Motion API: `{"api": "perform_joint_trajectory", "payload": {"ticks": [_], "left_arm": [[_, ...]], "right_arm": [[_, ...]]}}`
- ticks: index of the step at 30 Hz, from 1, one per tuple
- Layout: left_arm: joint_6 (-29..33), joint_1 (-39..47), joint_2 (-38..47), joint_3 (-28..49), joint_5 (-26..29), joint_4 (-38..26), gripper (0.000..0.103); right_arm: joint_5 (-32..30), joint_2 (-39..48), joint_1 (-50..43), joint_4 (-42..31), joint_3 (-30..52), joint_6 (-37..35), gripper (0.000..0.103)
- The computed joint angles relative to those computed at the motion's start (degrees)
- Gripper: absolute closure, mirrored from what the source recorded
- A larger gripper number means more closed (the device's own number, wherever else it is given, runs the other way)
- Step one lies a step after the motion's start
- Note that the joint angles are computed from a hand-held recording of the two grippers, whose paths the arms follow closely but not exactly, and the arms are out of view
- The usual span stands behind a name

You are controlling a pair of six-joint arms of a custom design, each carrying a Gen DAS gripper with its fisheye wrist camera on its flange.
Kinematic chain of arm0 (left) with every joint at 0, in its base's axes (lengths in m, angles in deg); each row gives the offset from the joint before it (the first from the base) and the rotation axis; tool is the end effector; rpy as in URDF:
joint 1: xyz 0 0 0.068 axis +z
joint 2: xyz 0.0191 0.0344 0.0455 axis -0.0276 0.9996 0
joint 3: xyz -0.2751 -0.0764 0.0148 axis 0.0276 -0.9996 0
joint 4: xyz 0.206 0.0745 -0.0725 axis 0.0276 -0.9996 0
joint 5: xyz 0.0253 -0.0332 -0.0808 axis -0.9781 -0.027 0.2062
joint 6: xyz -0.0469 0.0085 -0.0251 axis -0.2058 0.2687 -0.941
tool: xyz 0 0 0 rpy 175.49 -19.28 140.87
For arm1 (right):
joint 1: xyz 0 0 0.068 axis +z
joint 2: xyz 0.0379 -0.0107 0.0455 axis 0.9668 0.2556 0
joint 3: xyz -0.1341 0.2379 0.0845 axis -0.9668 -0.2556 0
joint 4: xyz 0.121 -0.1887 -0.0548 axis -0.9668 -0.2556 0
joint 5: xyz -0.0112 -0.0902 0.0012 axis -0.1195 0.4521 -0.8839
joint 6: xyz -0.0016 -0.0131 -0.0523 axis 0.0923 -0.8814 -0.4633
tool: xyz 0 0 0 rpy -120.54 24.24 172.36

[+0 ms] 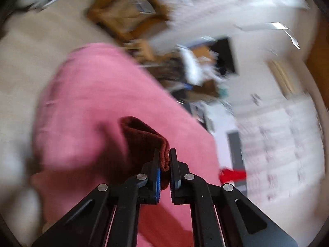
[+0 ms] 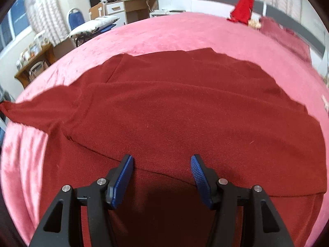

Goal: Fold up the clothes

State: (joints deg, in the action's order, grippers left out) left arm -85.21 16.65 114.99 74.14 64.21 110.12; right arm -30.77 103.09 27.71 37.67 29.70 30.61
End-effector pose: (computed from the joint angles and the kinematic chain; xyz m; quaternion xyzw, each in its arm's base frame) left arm 0.3338 0.0820 0.1149 -0.2552 0.7838 -0.4517 0.3415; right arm 0.1576 -0.1515 0.0360 0.1194 0.9477 0.0171 0.2955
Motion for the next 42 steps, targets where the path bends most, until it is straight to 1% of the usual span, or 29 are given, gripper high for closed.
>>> {"api": "perform_joint_trajectory", "payload": {"ticks": [1, 2, 4, 6, 7, 10, 13, 15, 18, 20, 21, 22, 23, 24, 25, 26, 27, 28, 29, 30, 31, 32, 33, 35, 37, 38, 39, 40, 42], "left_arm": [[0.18, -3.73, -3.61, -0.72, -0.52, 0.14, 0.096], [0.55, -8.27, -6.99, -1.04, -1.66, -0.47, 0.096], [1.23, -17.75, -11.78, -0.14, -4.72, -2.85, 0.096], [1.45, -29.75, -14.29, 1.62, -9.39, -5.23, 0.096], [1.66, -36.52, -13.97, 3.93, -11.75, -6.78, 0.096], [2.67, -53.12, -9.77, 11.61, -18.71, -11.44, 0.096], [2.22, -69.11, -0.84, 22.09, -25.41, -15.58, 0.096], [1.58, -76.36, 4.98, 29.34, -28.59, -18.77, 0.096], [1.43, -85.01, 13.87, 42.05, -34.25, -27.36, 0.096], [-1.82, -88.35, 19.53, 48.57, -33.50, -29.88, 0.096], [-2.93, -89.73, 21.29, 50.64, -32.59, -30.75, 0.093], [-3.27, -90.95, 23.11, 53.45, -31.18, -33.80, 0.089], [-2.96, -91.79, 25.01, 57.27, -29.13, -38.86, 0.079], [-2.85, -92.17, 26.02, 58.81, -26.88, -41.35, 0.071], [-3.07, -92.30, 25.50, 57.48, -24.86, -41.39, 0.071], [-3.75, -92.41, 23.70, 53.27, -23.23, -38.39, 0.067], [-4.24, -92.41, 21.52, 48.46, -22.43, -34.68, 0.055], [-4.35, -92.17, 18.21, 42.09, -22.86, -30.21, 0.045], [-4.25, -91.55, 15.00, 36.13, -23.61, -26.15, 0.027], [-4.21, -90.81, 12.34, 30.92, -24.45, -22.16, 0.022], [-3.69, -89.61, 9.43, 24.94, -25.57, -17.20, 0.022], [-2.06, -88.07, 7.14, 19.96, -26.96, -13.54, 0.022], [0.86, -87.06, 4.73, 15.70, -30.14, -12.19, 0.022], [6.46, -85.20, 0.32, 7.88, -39.32, -9.53, 0.022], [7.86, -83.67, -1.66, 0.87, -48.22, -4.36, 0.022], [7.00, -82.51, -1.57, -2.43, -50.81, -0.93, 0.022], [5.32, -81.55, -0.75, -4.90, -51.57, 2.41, 0.022], [3.24, -80.39, 0.85, -7.84, -50.91, 7.13, 0.022], [2.96, -80.22, 4.23, -11.63, -50.27, 15.01, 0.022]], "right_arm": [[-1.95, -2.31, -3.03, -5.92, 1.80, -0.30, 0.045], [-3.29, -4.03, -5.28, -10.30, 3.21, -0.21, 0.045], [-5.45, -6.89, -8.81, -14.89, 4.41, 0.30, 0.045], [-8.03, -9.09, -13.36, -21.74, 6.49, -2.18, 0.045], [-9.00, -10.54, -16.62, -26.43, 7.91, -4.53, 0.045], [-11.97, -10.39, -25.73, -37.92, 13.88, -10.08, 0.045], [-13.43, -7.75, -36.06, -48.52, 22.04, -16.35, 0.045], [-13.26, -4.13, -40.66, -51.75, 27.13, -17.62, 0.045], [-12.20, 3.05, -47.31, -58.83, 36.64, -19.49, 0.045], [-10.99, 6.49, -50.94, -64.71, 42.70, -21.32, 0.045], [-11.10, 7.73, -51.97, -66.38, 44.31, -22.33, 0.045], [-11.80, 8.51, -52.77, -67.73, 45.19, -23.73, 0.045], [-12.46, 9.31, -53.58, -69.15, 46.12, -25.15, 0.045], [-13.06, 9.65, -54.06, -70.18, 46.59, -26.42, 0.045], [-13.60, 9.03, -53.91, -70.32, 46.05, -27.34, 0.045], [-14.73, 8.44, -53.83, -71.01, 45.81, -28.38, 0.045], [-16.80, 8.03, -53.81, -72.60, 46.21, -29.41, 0.045], [-18.28, 7.67, -53.59, -73.60, 46.66, -29.57, 0.045], [-19.55, 7.01, -53.20, -74.48, 47.16, -29.29, 0.045], [-20.66, 6.53, -52.56, -75.10, 47.70, -28.66, 0.044], [-21.26, 6.57, -51.30, -75.42, 48.50, -27.43, 0.044], [-21.51, 6.98, -49.84, -76.16, 49.74, -26.29, 0.044], [-21.62, 7.38, -48.23, -76.46, 50.87, -24.88, 0.044], [-20.92, 7.96, -44.46, -74.37, 52.30, -20.63, 0.044], [-19.05, 8.40, -41.14, -69.39, 52.71, -15.66, 0.044], [-18.88, 9.66, -40.25, -70.02, 54.44, -15.05, 0.044], [-18.22, 11.06, -39.14, -70.62, 56.14, -14.12, 0.044], [-16.61, 12.75, -37.55, -71.08, 57.75, -12.52, 0.044], [-15.30, 14.64, -35.67, -70.93, 59.07, -10.65, 0.041]]}}
